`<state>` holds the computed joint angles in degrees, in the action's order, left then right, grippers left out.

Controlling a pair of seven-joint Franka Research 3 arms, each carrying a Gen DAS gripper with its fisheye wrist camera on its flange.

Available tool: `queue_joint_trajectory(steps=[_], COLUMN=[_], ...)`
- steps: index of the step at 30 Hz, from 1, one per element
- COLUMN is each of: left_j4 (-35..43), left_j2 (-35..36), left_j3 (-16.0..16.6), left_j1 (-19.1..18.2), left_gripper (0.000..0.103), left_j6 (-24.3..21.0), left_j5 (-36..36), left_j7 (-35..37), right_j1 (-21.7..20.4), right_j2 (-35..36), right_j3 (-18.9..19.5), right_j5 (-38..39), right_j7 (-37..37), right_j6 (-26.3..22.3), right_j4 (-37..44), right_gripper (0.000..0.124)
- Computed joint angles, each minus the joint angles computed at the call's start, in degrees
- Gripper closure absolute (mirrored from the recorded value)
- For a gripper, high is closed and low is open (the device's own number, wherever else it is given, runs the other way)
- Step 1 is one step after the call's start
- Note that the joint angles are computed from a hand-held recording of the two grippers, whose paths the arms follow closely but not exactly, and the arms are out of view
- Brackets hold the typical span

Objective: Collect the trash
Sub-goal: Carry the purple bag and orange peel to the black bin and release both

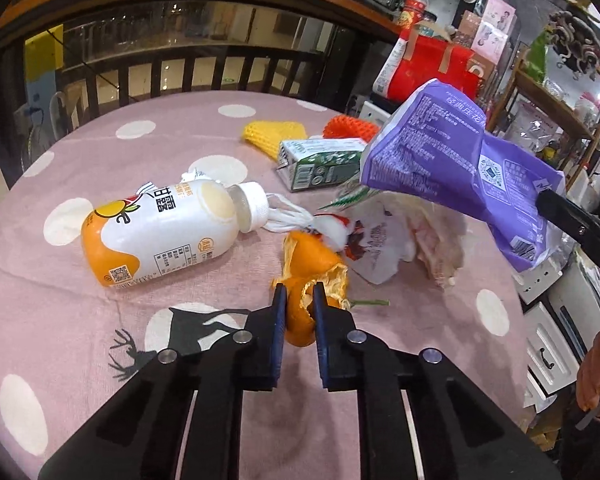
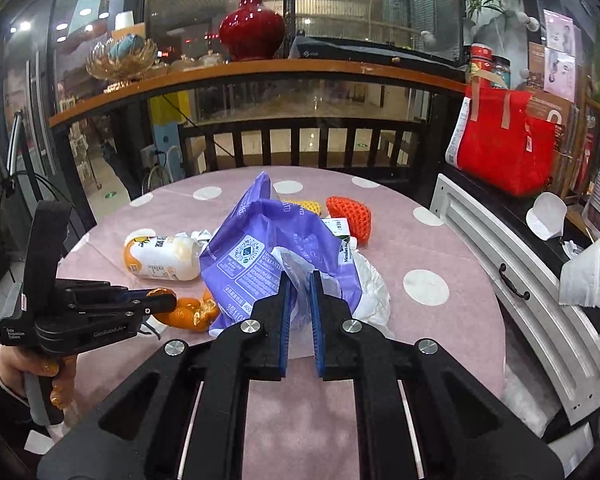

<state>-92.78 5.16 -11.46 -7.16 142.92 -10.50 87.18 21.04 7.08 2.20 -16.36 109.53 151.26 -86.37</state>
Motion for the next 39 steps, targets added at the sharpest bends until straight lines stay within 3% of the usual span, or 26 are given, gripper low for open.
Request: queue_joint_trajectory(steps=[8,17,27,35,37,38,39], left_j4=[-4.51,-3.09,6.55,13.83,15.76,16.34,17.44], left_j2=[-5.14,-5.72,1.62,8.37,10.28,10.97,12.09], left_j3=[-0.44,-1.25,-5.91,-9.23,-9.57,-9.76,-9.91], left_j1=[-1.66,-5.93,-10.24,-14.24,-15.48,-15.91,-16.61], left_gripper=[0.092,0.093,0.093,0.093,0.093,0.093,0.093], left_j6=[4.41,5.55,1.36,-2.13,-3.14,-3.63,-4.41], left_j5=[-5.36,-12.39,-12.69,-7.04,-4.82,-4.07,-2.93], left_j7=[5.56,12.72,16.3,15.05,13.94,13.59,13.09], right_j1=[-3.35,-13.8,-24.09,-24.85,-24.26,-24.34,-25.11], right_j2=[-10.45,-23.21,-32.58,-29.54,-28.98,-28.69,-28.98], right_j3=[1.51,6.62,7.66,4.68,3.24,3.21,3.87], right_j5=[-6.67,-12.58,-7.7,-0.25,2.46,3.2,2.82], right_j7=[9.23,20.83,27.6,27.91,27.6,27.61,28.91], right_j6=[4.77,3.89,-4.37,-3.49,-0.56,-0.36,-0.45], right_j4=[-12.27,-26.63,-40.69,-49.43,-51.99,-52.23,-52.96], right_gripper=[0.114,0.114,0.114,0.113,0.106,0.093,0.07])
